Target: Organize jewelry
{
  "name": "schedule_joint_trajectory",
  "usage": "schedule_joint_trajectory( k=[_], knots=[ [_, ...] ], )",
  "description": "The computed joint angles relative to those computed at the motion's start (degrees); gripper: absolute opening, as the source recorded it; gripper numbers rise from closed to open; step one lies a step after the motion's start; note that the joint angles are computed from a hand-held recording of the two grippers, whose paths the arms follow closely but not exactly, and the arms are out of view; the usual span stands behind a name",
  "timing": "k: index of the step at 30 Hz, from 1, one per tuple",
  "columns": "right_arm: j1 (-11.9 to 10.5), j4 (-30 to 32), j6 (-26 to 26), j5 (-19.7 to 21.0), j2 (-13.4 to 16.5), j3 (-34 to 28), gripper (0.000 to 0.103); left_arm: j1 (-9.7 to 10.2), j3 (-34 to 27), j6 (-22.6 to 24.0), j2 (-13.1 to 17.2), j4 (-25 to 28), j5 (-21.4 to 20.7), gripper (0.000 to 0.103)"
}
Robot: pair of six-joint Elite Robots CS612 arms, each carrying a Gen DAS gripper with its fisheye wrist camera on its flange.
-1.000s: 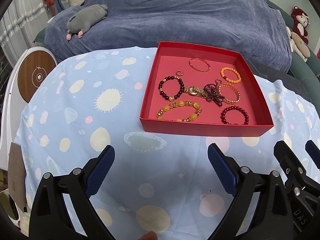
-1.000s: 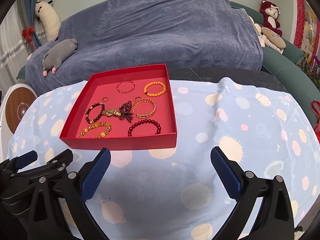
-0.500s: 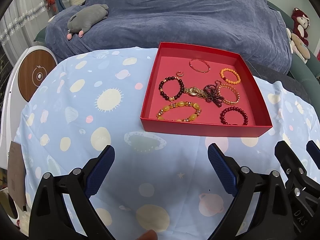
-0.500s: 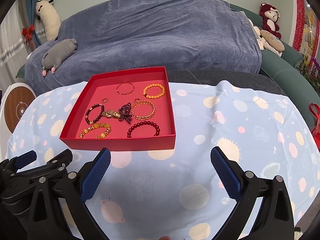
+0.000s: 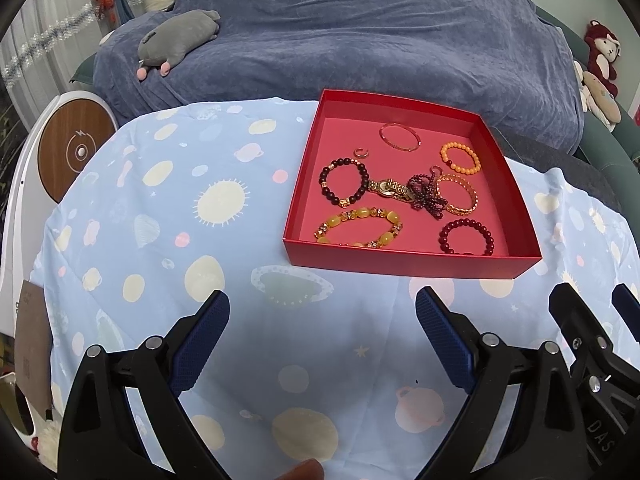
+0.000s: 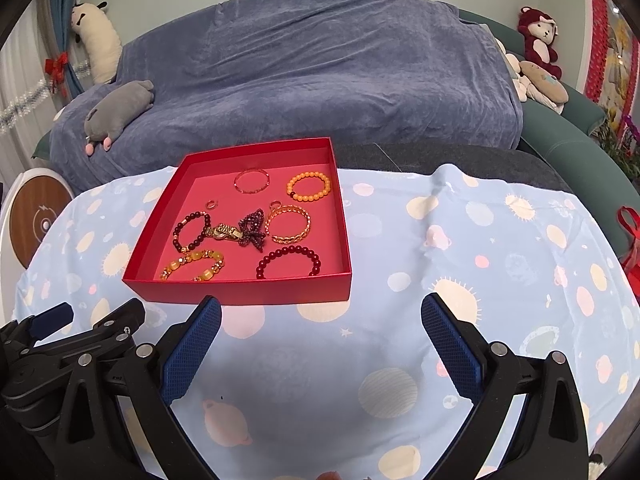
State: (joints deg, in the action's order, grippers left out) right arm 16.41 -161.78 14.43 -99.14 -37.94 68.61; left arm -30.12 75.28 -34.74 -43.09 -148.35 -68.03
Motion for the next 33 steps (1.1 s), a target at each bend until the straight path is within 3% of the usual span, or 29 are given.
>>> schedule_joint_trajectory(
  k=[33],
  knots=[
    [0.1, -0.6, -0.1, -0.1, -0.3, 0.1, 0.097, -0.17, 0.1, 0.2, -0.3, -0.1, 0.6, 0.09]
  ],
)
